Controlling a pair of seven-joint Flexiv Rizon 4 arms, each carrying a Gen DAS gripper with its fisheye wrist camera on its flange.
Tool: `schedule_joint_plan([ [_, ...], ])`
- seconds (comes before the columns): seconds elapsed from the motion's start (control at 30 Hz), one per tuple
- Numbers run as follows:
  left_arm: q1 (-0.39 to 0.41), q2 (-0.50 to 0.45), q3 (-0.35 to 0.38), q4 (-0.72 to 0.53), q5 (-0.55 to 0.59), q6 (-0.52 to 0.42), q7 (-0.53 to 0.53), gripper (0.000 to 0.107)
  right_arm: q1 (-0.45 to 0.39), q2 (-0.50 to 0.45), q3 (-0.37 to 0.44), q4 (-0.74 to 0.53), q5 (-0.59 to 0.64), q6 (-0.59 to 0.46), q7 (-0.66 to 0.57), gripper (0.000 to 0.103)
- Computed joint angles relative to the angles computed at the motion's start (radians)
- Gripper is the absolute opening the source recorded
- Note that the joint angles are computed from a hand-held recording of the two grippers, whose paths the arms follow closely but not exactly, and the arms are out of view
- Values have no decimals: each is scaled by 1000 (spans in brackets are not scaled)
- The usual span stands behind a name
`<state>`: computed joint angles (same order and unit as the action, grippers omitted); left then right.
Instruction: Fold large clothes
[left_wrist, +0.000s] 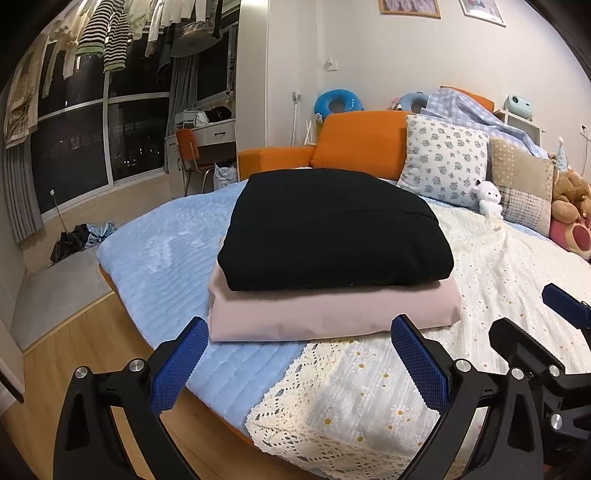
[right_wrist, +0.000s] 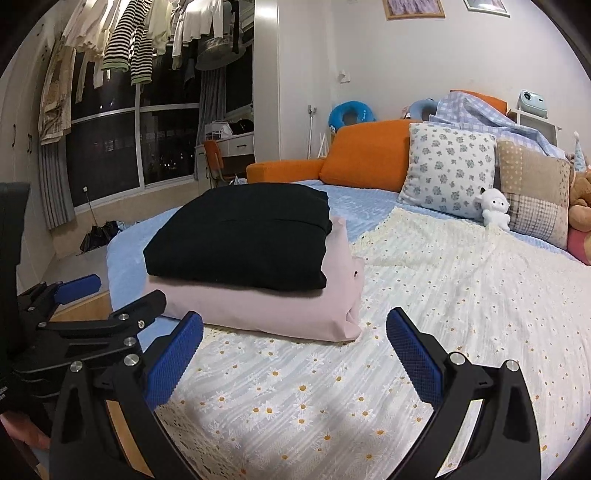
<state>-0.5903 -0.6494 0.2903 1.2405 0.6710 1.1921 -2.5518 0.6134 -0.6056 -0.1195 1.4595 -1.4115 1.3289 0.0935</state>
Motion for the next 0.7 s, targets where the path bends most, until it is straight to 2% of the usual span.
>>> schedule_joint_plan([
  [0.4, -13, 20, 12, 19, 19, 15, -41, 100, -4, -5, -4, 0, -1, 13, 4, 98],
  [0.7, -31, 28, 21, 9, 72, -36, -71, 100, -9, -1, -2, 5, -19, 9, 10, 98],
])
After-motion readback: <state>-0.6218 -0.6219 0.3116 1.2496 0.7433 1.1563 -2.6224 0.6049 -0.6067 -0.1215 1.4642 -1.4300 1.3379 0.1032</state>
